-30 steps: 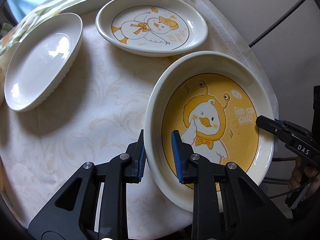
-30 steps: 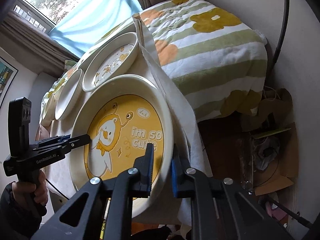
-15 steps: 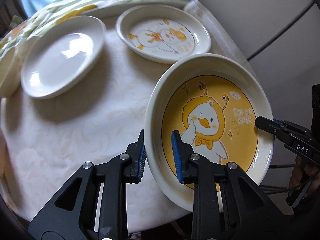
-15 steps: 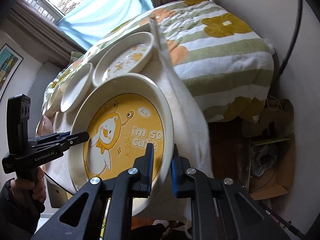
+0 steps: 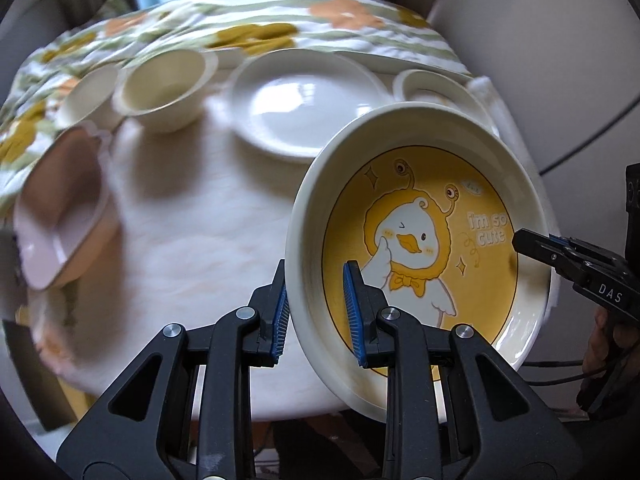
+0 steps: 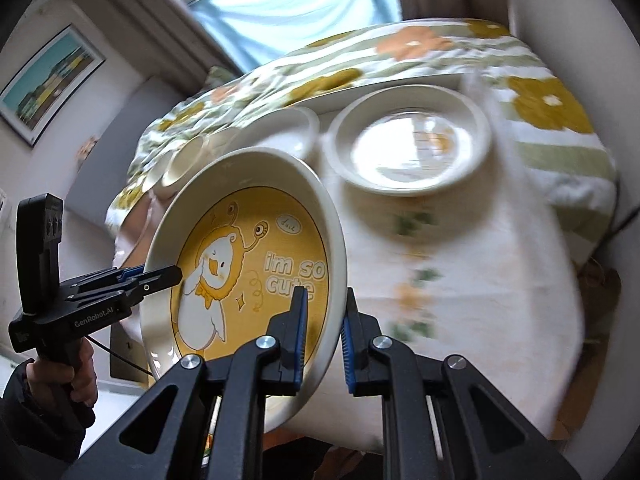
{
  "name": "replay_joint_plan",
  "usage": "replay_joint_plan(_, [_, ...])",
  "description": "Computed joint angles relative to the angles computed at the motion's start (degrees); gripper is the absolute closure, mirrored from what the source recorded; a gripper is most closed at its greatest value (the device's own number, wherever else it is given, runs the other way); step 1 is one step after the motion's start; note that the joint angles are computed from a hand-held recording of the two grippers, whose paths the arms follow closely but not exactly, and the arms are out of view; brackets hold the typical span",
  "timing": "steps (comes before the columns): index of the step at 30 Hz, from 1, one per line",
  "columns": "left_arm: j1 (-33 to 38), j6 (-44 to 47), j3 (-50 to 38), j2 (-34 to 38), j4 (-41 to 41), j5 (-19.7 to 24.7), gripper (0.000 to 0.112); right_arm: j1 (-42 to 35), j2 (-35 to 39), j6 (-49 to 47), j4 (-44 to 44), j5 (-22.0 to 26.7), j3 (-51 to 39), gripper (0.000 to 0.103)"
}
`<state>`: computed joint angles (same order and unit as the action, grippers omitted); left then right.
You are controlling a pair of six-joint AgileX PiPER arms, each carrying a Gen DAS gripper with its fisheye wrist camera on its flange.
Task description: Organize plates and bowls
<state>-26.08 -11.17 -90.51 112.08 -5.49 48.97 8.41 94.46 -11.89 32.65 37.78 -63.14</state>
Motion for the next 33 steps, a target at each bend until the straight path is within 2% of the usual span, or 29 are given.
replay_joint_plan(5, [8.42,7.48,8.57,-4.23,-2.94,-2.78,0.091,7.79,6.4,5.76,-1.41,-1.48,-5.34,0.089])
replay_joint_plan(12, [17.56,18.43,12.97,-2.79,-7.99,-4.52,0.091,16.41,16.41,15.99,-5.64,-3.2,-14.21,0.089])
replay_joint_plan(17, [21.73,24.83,14.07,-0.43,-10.89,-5.88,0.091,19.88,20.93,22.33,-9.18,-4.35,-18.34,0.089])
replay_joint_plan(23, [24.08,29.38,15.88,0.13,-13.43,-7.83,0.091,21.96,22.6,26.44,-12.55,-5.97,-19.54,0.089])
replay_joint_plan(28, [22.73,27.99,16.88,-0.31,-10.83,-10.53,0.091,22.17,22.84,26.9,-13.65,-7.24,-18.96,0.089])
replay_joint_plan(33, [22.32,27.85,17.3,-0.67,-11.11,-11.34,0.091,22.56,23.13,28.09,-15.27,-6.6,-18.67,0.089])
